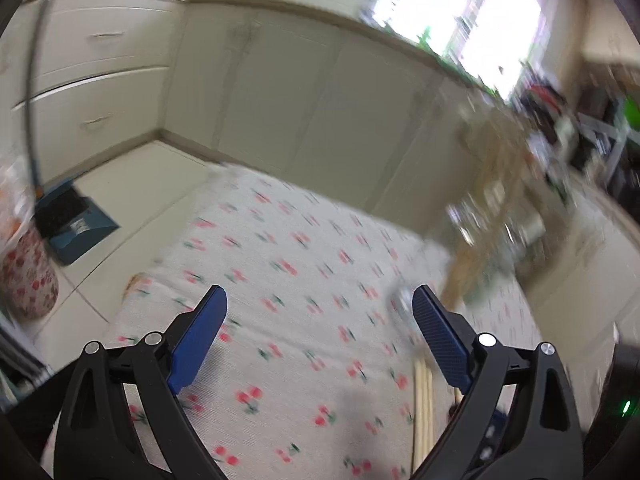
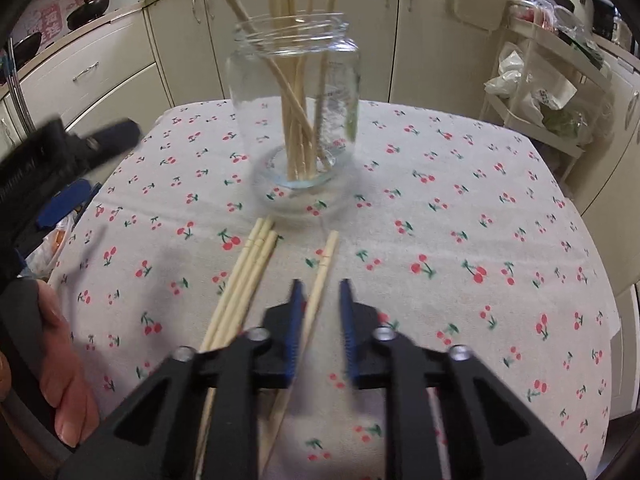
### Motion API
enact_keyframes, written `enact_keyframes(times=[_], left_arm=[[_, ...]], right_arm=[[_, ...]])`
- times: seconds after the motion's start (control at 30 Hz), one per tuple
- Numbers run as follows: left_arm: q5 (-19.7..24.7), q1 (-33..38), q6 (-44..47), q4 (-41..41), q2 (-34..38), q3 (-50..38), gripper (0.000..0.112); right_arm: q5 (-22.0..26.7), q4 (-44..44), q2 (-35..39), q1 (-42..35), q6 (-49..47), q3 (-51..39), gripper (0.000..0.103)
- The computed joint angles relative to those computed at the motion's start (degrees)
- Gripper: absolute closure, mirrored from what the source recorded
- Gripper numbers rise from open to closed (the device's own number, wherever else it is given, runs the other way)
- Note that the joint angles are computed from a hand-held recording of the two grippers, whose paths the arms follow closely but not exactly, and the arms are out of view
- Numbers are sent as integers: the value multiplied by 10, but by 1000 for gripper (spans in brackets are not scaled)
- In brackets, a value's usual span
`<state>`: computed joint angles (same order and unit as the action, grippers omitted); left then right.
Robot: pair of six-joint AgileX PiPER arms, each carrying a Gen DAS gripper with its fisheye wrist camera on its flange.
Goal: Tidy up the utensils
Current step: 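Lower both open grippers to the skewer pile beside the jar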
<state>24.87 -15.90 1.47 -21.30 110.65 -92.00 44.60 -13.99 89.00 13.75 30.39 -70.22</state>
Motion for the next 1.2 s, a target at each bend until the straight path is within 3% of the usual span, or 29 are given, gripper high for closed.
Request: enact_keyframes(times=[0.03,0.13,0.3,0.6,0.9,1.2], left_arm=[[38,-3,29,-15,8,-19,22],[76,-23,49,8,3,-22,22],[97,-77,-26,153,-2,-23,22],[219,-120,-133,311,56,-117,22],[217,-143,-163,366,54,-111,22],[215,-134,-132,334,58,-116,22]], right_arm=[[-3,6,-11,-6,-7,12,92],[-12,18,-48,-22,-19,52,92],[-32,94,-95,-69,-79,99,92],[-52,186,-112,-110,-148,120,92],[-57,213,-114,-114,-180,123,81],[-57,219,-112,-111,-192,122,74]])
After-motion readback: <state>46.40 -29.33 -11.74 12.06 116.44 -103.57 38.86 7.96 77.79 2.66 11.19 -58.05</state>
